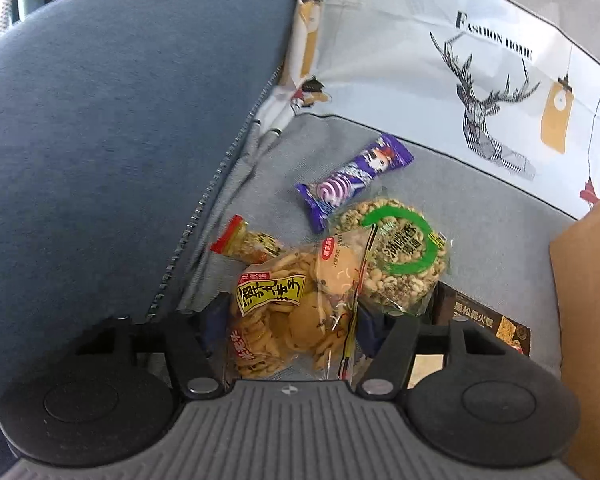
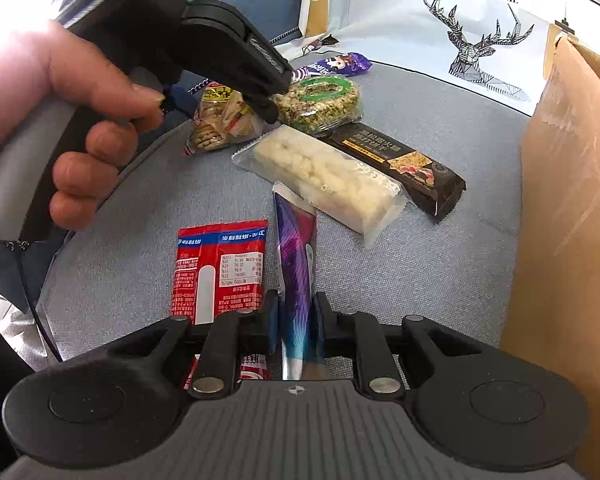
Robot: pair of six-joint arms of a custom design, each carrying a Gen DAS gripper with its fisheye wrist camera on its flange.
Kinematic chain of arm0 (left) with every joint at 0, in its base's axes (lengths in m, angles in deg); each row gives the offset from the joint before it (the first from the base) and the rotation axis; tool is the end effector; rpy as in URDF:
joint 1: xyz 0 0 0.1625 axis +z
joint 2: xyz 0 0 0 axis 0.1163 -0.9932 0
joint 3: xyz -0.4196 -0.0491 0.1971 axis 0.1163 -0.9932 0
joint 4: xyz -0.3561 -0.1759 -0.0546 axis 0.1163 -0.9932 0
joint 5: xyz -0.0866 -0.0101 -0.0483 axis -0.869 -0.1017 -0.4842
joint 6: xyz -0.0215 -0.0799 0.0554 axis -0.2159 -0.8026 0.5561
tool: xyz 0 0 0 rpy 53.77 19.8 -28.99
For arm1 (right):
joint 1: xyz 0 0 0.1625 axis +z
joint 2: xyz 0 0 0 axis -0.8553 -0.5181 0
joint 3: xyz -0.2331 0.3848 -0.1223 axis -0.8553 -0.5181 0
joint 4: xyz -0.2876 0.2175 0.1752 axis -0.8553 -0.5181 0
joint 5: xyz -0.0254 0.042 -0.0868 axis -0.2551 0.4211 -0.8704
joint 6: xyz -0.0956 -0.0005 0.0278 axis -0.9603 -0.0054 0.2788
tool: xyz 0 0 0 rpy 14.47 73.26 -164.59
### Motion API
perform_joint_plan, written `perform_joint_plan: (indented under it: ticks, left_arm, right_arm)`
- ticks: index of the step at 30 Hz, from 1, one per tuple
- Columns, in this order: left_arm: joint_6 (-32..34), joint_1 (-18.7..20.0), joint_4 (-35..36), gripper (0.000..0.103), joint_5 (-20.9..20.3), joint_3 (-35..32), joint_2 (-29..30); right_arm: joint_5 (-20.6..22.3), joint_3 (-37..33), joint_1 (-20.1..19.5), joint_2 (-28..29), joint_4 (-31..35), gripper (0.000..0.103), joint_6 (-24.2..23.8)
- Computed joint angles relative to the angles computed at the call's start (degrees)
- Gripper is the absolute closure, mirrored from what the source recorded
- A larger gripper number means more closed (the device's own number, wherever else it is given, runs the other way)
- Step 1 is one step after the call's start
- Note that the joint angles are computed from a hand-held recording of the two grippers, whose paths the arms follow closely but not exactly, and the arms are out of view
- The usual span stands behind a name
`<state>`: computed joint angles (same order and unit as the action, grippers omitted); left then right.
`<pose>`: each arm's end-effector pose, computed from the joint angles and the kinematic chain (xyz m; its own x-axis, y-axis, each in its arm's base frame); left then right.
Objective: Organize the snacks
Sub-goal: 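Grasp the cracker bag with left tool while right tool grasps purple bar, then lift the cracker bag and purple bar over the cardboard box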
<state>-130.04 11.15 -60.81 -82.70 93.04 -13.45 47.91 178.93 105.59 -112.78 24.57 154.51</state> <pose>-0.3135 -0.3170 -0.0450 -0.6823 -0.3409 -0.6467 0.1911 0.7707 -0.6078 -0.0264 -0.2419 0.2546 -0.6496 -0.5956 0.4725 -0.7245 0.6733 -0.1475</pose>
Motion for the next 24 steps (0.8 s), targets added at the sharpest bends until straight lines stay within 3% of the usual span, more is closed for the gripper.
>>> perform_joint_plan:
  ticks: [8, 14, 18, 21, 24]
  left_arm:
    - [-4.2, -6.0, -1.7, 0.037, 0.1, 2.8, -2.8]
    - [-2.6, -10.5, -12.3, 0.036, -4.0, 6.1, -3.1]
    - [0.8, -9.6, -19.5, 0.036, -9.2, 7.0, -1.9]
    - [1.1, -8.6, -21.4, 0.036, -11.6, 7.2, -1.3]
    - [0.0, -8.1, -21.9, 0.036, -10.8, 7.5, -1.3]
  right_arm:
    - [-5.0, 1.6, -5.3, -3.9, 1.6, 0.088, -4.6]
    - [-10.2, 3.4, -12.6, -8.4, 4.5, 0.088, -10.5]
    - [-12.1, 4.6, -16.5, -10.6, 5.4, 0.088, -14.4]
    - [-9.9, 4.6, -15.4, -10.2, 3.3, 0.088, -13.2]
    - [-8.9, 4.6, -14.9, -9.5, 1.7, 0.088, -12.4]
